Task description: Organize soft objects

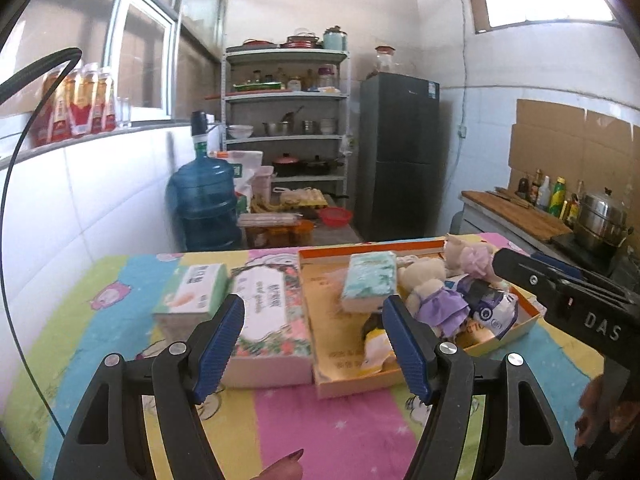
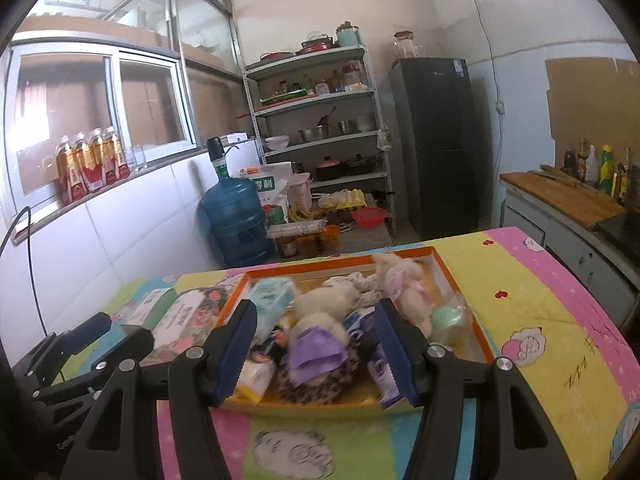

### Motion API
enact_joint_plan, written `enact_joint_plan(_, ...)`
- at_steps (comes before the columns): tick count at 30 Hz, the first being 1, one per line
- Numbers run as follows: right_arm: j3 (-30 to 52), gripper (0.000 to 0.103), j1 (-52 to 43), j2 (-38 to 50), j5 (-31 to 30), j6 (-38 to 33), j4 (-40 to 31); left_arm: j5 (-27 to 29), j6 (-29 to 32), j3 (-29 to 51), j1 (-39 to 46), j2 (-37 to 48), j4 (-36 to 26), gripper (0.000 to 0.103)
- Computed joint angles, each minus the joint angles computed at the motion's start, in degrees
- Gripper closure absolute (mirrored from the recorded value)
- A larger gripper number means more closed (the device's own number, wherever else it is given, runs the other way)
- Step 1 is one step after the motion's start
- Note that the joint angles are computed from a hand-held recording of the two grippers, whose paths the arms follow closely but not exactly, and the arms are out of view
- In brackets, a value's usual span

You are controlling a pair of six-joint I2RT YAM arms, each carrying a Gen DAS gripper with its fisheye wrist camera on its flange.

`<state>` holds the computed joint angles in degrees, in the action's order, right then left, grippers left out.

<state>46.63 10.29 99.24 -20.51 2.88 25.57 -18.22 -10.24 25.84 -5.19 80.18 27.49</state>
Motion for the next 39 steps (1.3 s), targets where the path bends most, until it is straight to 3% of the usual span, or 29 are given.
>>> enact_joint_plan(12, -13.41, 0.042, 8.49, -10.92, 12.65, 6.33, 4.9, 3.34, -1.98, -9.83, 6.38, -18.23, -7.38, 0.03)
enact_joint_plan(22, -20.41, 0.042, 18.05, -17.83, 24.73, 4.34, 6.17, 3.79, -1.05, -14.97, 7.63, -34.26, -18.68, 0.03)
enact_joint_plan(32, -23.69, 0.042, 21.68, -22.41, 26.44, 4.96, 5.11, 3.4, -0.35, -16.89, 7.54, -45.7, -27.84, 0.03)
enact_joint_plan(39, -24.87, 0.042, 22.62, -23.66, 26.47, 5.44, 4.86, 2.5, -0.14, -16.95, 6.97, -48.33, -30.14, 0.03)
